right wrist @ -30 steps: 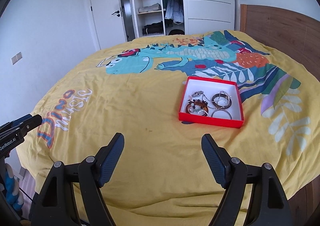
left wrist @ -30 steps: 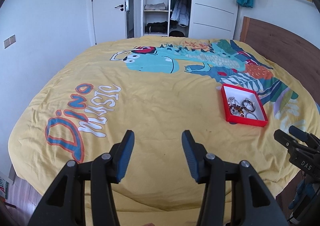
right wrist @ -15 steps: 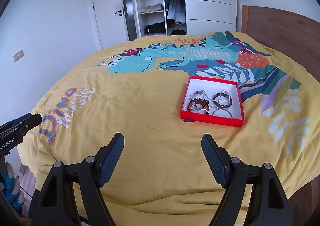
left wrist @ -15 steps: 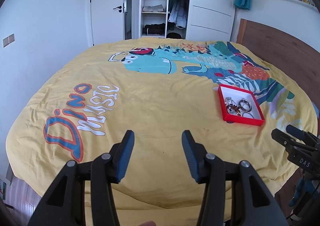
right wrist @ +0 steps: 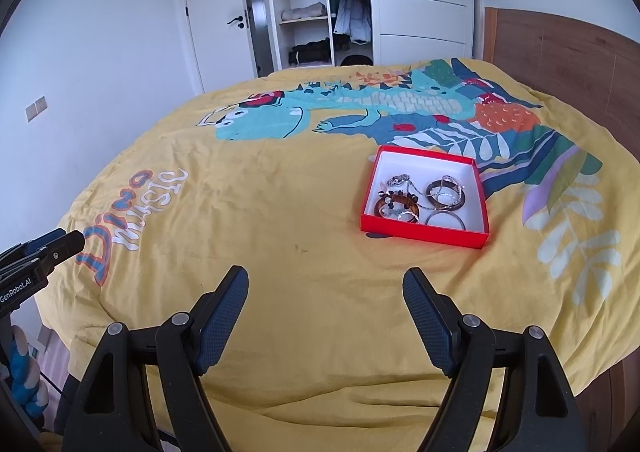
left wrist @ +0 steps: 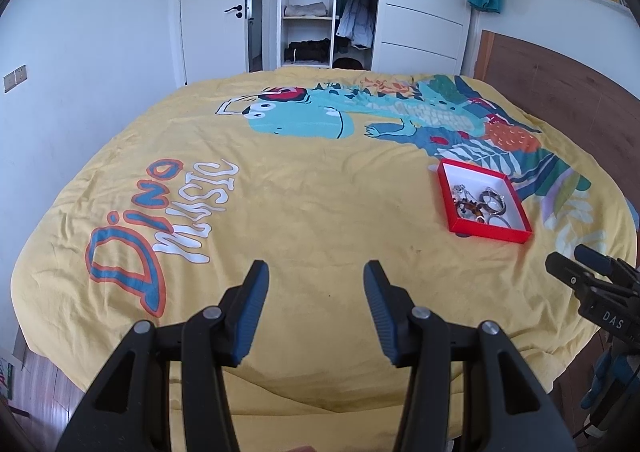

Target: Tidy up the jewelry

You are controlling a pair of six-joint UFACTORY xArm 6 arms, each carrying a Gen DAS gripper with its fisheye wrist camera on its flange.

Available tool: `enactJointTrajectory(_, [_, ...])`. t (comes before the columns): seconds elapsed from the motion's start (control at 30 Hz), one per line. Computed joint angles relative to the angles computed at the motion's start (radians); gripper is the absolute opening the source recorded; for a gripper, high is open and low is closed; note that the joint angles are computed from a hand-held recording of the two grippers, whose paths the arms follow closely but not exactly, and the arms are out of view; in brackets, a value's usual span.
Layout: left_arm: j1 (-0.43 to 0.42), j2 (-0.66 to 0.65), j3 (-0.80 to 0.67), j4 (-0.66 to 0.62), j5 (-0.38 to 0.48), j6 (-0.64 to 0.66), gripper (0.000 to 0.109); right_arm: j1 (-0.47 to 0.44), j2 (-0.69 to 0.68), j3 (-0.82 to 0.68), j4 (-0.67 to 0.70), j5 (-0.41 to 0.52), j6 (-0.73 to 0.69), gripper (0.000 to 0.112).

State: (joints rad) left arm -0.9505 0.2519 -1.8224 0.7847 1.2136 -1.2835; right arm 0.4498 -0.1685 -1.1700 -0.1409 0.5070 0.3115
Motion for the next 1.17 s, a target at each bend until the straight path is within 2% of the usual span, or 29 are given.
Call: enactJointTrajectory(1.17, [0.022,-0.02,0.073,-0.032,-0.046,-0.002,0.047,-0.011,0.023,0.012,0.006,-0.001,-0.001,0.082])
